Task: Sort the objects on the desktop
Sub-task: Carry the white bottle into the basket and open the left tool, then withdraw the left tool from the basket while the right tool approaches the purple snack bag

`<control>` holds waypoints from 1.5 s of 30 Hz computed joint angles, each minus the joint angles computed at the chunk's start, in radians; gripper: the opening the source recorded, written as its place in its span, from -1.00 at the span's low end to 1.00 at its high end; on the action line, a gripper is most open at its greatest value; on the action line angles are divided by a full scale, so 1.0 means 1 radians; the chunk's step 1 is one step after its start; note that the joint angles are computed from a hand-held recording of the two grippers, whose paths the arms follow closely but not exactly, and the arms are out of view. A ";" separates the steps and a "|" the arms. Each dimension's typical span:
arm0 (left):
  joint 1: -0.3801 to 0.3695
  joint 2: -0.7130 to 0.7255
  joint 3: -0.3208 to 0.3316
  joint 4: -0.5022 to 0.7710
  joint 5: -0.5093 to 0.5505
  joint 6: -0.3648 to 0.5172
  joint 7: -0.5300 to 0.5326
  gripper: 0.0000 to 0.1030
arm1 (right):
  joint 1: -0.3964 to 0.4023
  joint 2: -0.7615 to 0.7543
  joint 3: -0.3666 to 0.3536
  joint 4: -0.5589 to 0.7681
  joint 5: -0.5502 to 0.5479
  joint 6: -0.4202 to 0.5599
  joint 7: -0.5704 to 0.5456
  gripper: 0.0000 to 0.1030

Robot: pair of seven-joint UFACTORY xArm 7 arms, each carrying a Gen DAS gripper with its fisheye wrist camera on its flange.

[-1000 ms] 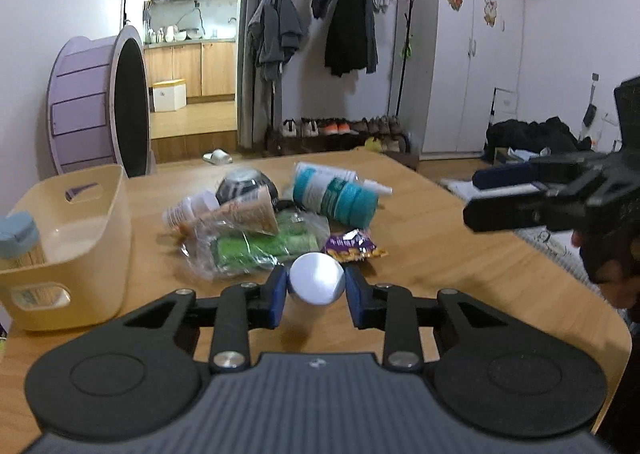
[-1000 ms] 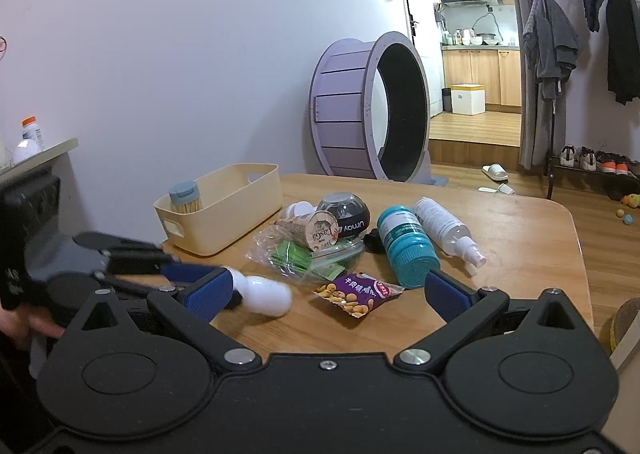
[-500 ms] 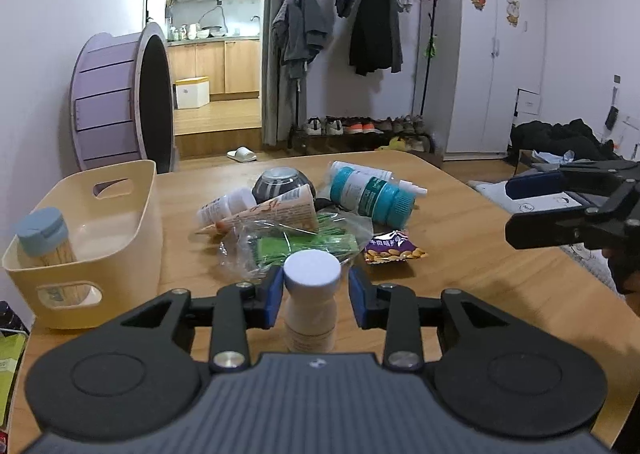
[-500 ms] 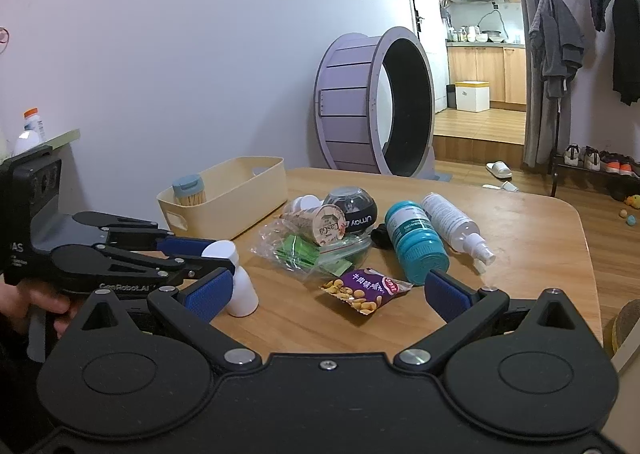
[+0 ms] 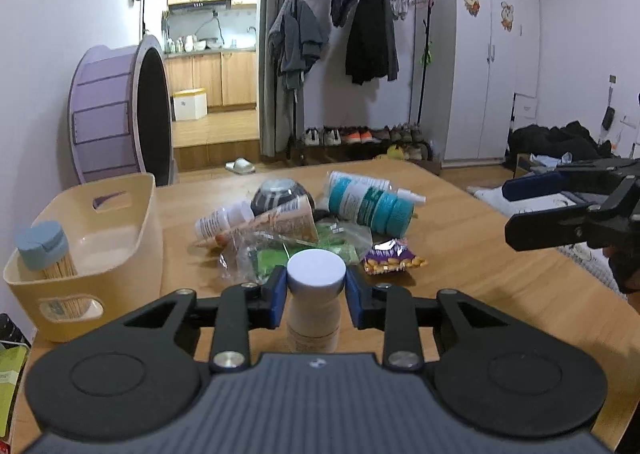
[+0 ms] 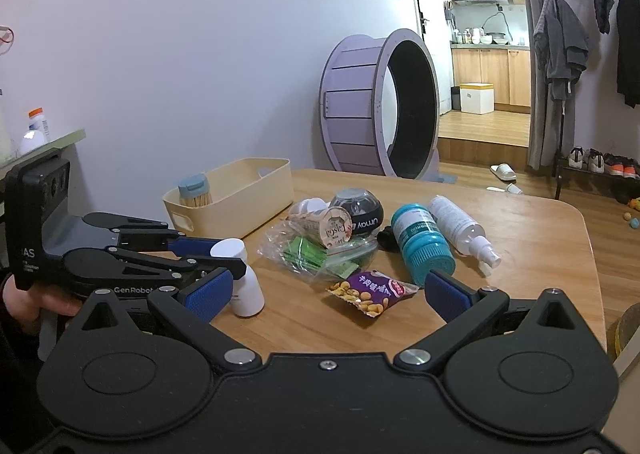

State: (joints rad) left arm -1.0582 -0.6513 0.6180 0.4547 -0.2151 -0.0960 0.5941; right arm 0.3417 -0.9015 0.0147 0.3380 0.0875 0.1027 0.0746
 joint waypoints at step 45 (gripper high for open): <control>0.061 0.081 0.126 0.100 0.199 -0.103 -0.239 0.19 | 0.057 0.160 0.011 0.066 0.008 -0.092 0.049 1.00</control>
State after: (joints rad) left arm -0.9969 -0.5708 0.7436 0.5551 -0.0158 -0.1995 0.3548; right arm 0.3990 -0.7413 0.0254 0.4038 0.0959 0.0108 0.1237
